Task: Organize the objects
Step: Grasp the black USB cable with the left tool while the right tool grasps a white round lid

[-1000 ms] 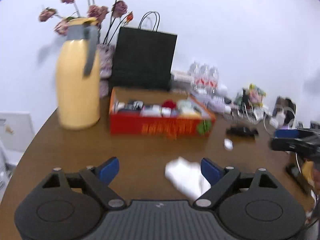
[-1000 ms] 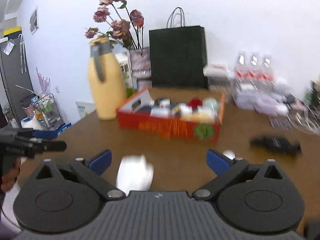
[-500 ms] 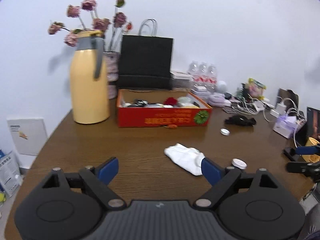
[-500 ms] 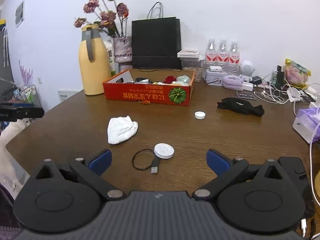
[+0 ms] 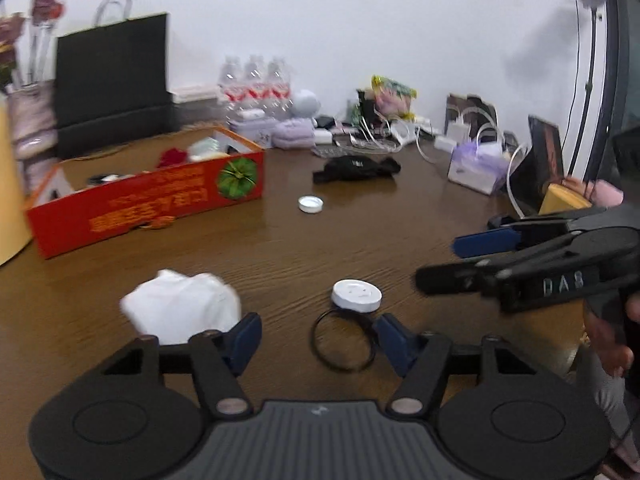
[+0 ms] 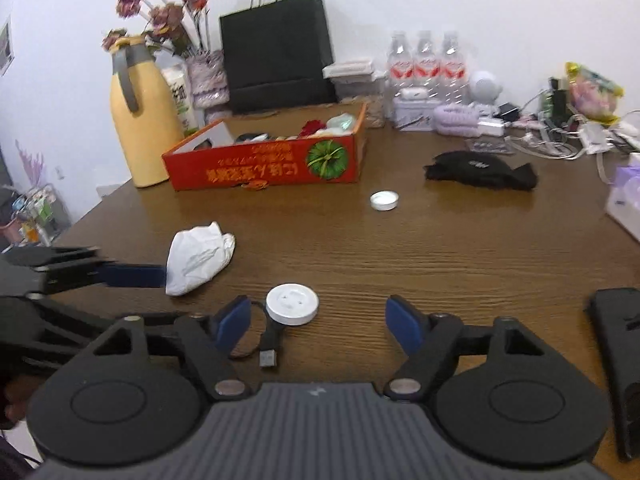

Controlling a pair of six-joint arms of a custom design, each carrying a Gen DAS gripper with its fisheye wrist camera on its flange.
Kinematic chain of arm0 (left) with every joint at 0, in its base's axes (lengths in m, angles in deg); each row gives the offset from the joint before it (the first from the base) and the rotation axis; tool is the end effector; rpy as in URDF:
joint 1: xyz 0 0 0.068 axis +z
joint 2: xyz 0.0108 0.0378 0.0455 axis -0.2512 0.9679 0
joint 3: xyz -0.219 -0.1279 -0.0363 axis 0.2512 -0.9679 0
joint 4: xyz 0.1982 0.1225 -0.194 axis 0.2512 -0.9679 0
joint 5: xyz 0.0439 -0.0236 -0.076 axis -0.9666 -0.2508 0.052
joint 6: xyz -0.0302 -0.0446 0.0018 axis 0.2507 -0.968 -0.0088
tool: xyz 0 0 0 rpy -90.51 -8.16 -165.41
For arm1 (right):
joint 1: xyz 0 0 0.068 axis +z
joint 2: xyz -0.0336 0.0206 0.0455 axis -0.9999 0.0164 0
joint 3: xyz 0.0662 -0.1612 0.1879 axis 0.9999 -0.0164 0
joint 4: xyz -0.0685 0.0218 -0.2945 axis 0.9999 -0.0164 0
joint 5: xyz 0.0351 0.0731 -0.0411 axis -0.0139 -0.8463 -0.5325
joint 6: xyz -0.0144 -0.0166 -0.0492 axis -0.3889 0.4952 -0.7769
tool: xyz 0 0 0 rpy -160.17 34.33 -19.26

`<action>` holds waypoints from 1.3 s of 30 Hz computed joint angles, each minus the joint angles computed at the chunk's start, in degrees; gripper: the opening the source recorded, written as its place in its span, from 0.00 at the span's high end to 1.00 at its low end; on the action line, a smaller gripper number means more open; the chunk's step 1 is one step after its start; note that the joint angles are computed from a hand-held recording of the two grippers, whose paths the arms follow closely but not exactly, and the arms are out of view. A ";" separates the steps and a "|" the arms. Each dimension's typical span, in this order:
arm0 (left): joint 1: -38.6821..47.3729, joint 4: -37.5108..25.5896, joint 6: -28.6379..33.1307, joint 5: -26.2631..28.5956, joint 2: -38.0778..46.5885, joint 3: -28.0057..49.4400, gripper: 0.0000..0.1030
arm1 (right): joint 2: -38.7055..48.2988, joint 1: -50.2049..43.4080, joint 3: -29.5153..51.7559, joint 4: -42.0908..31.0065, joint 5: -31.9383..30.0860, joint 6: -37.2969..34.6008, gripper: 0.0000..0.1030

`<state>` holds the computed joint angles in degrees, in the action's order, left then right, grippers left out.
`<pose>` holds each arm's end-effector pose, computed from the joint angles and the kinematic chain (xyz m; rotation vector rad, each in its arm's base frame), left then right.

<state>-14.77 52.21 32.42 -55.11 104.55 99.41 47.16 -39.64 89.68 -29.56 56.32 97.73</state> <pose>0.3223 -0.0213 0.0715 0.7997 2.0971 -0.4593 0.2338 0.2433 0.0823 0.0704 2.2086 0.1715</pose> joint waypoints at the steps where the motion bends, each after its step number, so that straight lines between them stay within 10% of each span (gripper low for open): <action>1: -1.19 1.69 -0.37 -1.37 1.75 0.57 0.39 | 1.36 -0.76 0.82 0.79 -1.24 -0.92 0.27; 11: -5.34 7.25 1.14 -7.51 9.25 3.18 1.00 | 14.82 -5.87 9.79 6.49 -7.63 -2.73 0.61; 17: 0.33 8.75 -2.78 -6.15 2.38 -1.49 1.00 | 10.33 -3.21 7.78 0.16 7.95 3.83 0.62; 29: 15.44 2.62 -3.92 5.28 -18.96 -10.15 1.00 | 3.29 4.64 2.82 -1.00 9.81 5.96 0.61; 33: 14.48 -2.11 -1.81 1.51 -12.50 -7.35 0.46 | 4.57 7.25 4.52 -3.56 10.35 8.00 0.60; 39: 8.86 -0.48 -5.40 1.54 -1.21 -3.33 0.44 | 5.32 9.66 5.83 -5.55 11.32 9.69 0.59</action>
